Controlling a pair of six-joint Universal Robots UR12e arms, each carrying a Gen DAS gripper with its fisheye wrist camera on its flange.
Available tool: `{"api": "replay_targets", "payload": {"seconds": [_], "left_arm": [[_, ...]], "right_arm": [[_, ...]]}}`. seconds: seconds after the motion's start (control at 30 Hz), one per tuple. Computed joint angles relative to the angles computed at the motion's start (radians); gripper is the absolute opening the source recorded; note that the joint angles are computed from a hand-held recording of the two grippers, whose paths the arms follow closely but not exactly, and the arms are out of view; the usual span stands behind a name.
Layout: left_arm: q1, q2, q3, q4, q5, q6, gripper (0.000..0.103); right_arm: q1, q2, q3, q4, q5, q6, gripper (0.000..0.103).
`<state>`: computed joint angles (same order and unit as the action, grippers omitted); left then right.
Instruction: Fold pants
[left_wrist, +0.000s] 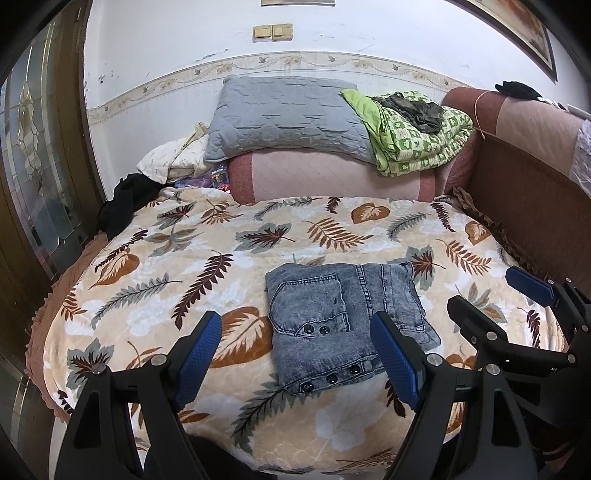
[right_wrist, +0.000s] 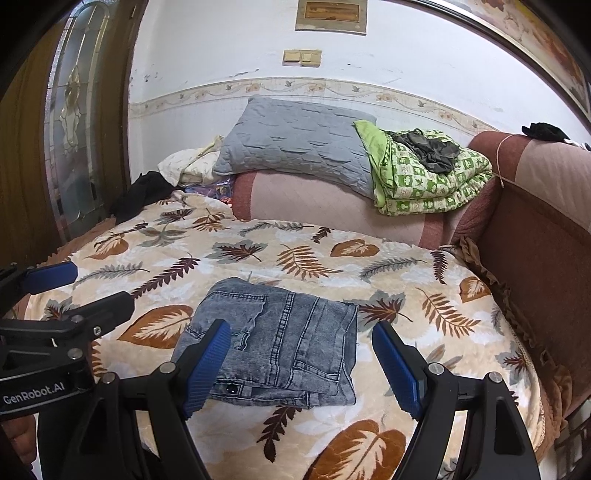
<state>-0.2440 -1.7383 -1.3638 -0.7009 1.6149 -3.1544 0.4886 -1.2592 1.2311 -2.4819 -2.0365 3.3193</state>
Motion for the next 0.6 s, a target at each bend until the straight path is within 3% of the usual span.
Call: {"api": "replay_targets", "payload": {"seconds": [0.6], "left_arm": [[0.031, -0.003, -0.012, 0.005, 0.022, -0.042, 0.083]], "right_arm": [[0.015, 0.043, -0.059, 0.050, -0.007, -0.041, 0.082]]}}
